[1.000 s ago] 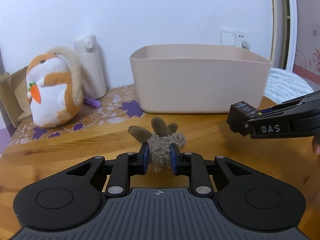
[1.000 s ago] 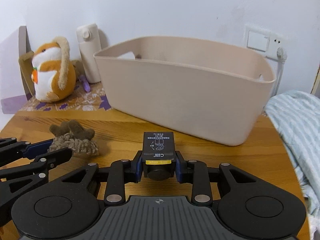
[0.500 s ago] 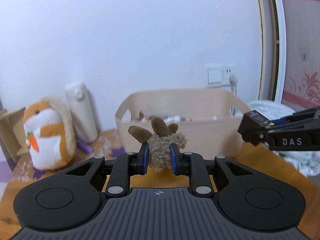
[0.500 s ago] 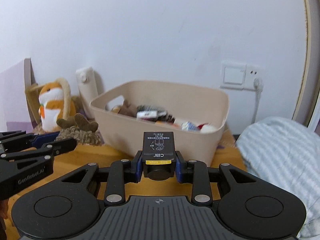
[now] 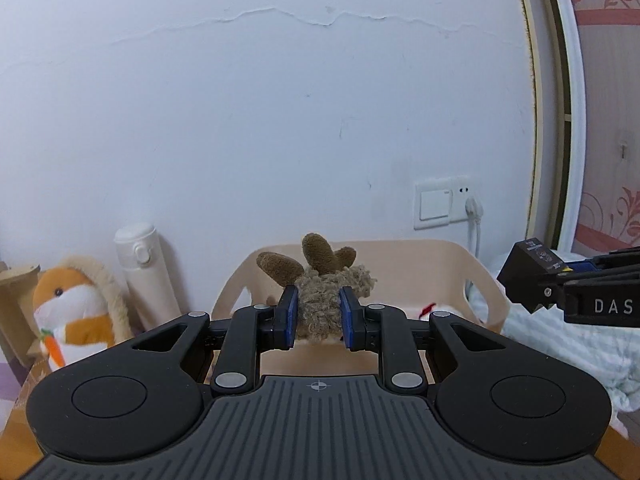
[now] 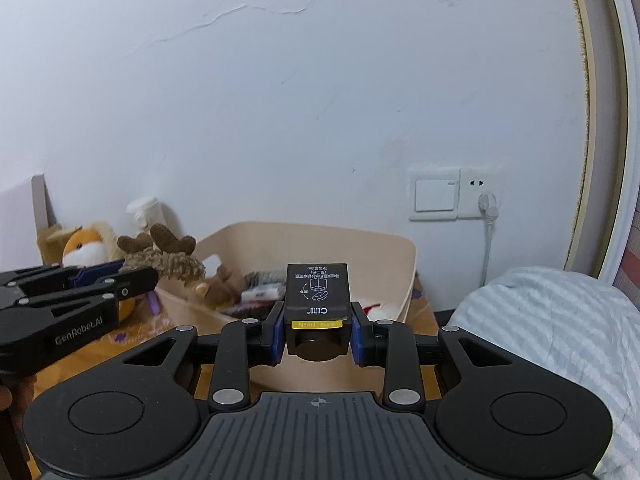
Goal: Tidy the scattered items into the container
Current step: 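Lift the scrunchie and black box with both grippers over the basket, then open both grippers to drop the scrunchie and box into the basket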
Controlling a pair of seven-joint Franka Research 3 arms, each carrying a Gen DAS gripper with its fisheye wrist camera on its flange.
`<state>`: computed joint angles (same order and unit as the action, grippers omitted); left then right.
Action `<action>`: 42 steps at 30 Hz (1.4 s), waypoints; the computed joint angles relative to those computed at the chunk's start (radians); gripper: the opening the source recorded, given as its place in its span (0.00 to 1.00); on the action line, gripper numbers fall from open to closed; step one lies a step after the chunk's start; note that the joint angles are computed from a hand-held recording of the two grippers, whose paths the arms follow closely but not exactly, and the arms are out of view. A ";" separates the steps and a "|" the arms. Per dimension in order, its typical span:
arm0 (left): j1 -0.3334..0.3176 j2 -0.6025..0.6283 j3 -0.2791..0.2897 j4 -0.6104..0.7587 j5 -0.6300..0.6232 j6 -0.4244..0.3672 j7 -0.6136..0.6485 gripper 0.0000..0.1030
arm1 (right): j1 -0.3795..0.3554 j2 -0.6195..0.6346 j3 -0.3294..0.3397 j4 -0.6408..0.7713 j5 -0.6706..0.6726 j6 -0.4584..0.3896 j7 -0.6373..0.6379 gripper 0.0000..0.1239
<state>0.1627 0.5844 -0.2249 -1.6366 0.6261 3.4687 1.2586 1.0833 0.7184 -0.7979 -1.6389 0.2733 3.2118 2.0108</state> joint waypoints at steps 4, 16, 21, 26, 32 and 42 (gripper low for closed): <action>-0.014 0.044 -0.012 0.074 -0.013 -0.037 0.009 0.21 | -0.031 0.028 0.000 0.049 -0.001 -0.017 0.017 0.23; -0.097 0.237 -0.003 0.380 -0.169 -0.231 0.126 0.22 | -0.222 0.116 0.127 0.256 -0.113 -0.124 0.110 0.23; -0.130 0.310 0.015 0.499 -0.248 -0.317 0.182 0.22 | -0.296 0.161 0.188 0.347 -0.166 -0.179 0.145 0.23; -0.152 0.367 0.021 0.598 -0.319 -0.407 0.239 0.22 | -0.354 0.193 0.239 0.414 -0.217 -0.220 0.179 0.23; -0.185 0.450 0.042 0.739 -0.383 -0.520 0.299 0.23 | -0.400 0.213 0.284 0.461 -0.287 -0.253 0.217 0.23; -0.195 0.474 0.033 0.777 -0.445 -0.584 0.406 0.27 | -0.437 0.235 0.329 0.533 -0.430 -0.301 0.269 0.23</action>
<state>-0.0327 1.0580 -0.1919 -0.8600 0.1813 2.8847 1.6648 0.6464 0.9538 -0.4689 -1.1060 -0.1564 2.9107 2.2796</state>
